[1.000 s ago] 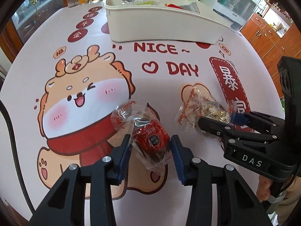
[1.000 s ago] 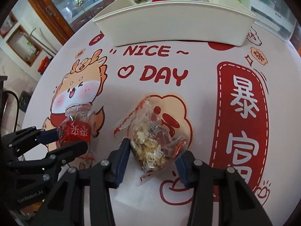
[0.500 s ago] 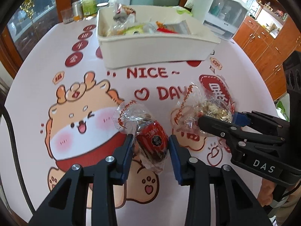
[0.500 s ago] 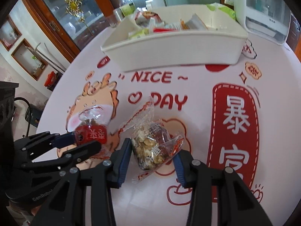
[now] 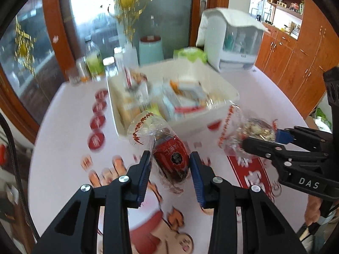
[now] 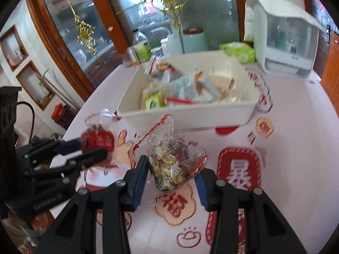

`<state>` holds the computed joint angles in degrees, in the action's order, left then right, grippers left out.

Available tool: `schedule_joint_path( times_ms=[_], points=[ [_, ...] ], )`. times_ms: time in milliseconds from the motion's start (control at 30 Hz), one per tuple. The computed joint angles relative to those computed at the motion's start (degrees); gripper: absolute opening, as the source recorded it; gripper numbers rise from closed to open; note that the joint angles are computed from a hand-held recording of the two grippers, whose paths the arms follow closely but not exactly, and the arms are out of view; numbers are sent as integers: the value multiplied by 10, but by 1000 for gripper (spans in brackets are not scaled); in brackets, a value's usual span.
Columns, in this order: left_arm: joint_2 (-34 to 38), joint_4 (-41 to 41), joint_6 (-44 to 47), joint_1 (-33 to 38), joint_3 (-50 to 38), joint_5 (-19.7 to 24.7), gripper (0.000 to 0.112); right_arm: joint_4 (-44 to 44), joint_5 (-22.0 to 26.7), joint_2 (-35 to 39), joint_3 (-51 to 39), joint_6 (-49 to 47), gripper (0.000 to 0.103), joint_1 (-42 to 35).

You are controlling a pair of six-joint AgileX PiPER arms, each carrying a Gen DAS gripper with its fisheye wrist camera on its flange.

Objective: Organize snacks
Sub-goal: 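Carry both candy bags over the white tray and open both grippers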

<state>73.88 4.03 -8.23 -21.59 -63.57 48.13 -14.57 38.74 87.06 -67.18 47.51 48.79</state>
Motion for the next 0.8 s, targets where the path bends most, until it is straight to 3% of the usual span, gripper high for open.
schedule_joint_path(
  times_ms=[333,567,700,767,800],
  points=[
    [144,41,37,18,-270,54,36,12,76,50,-190,-74,43,-92],
    [265,46,46,30,-443,104,36,32,143,165,-410,-116,44,-145],
    [333,66,37,37,-524,124,37,46,205,255,-554,-142,45,-166],
    [365,70,36,42,-561,132,40,47,242,307,-632,-152,46,-172],
    [379,74,35,43,-576,137,50,47,252,324,-655,-155,47,-173]
  ],
)
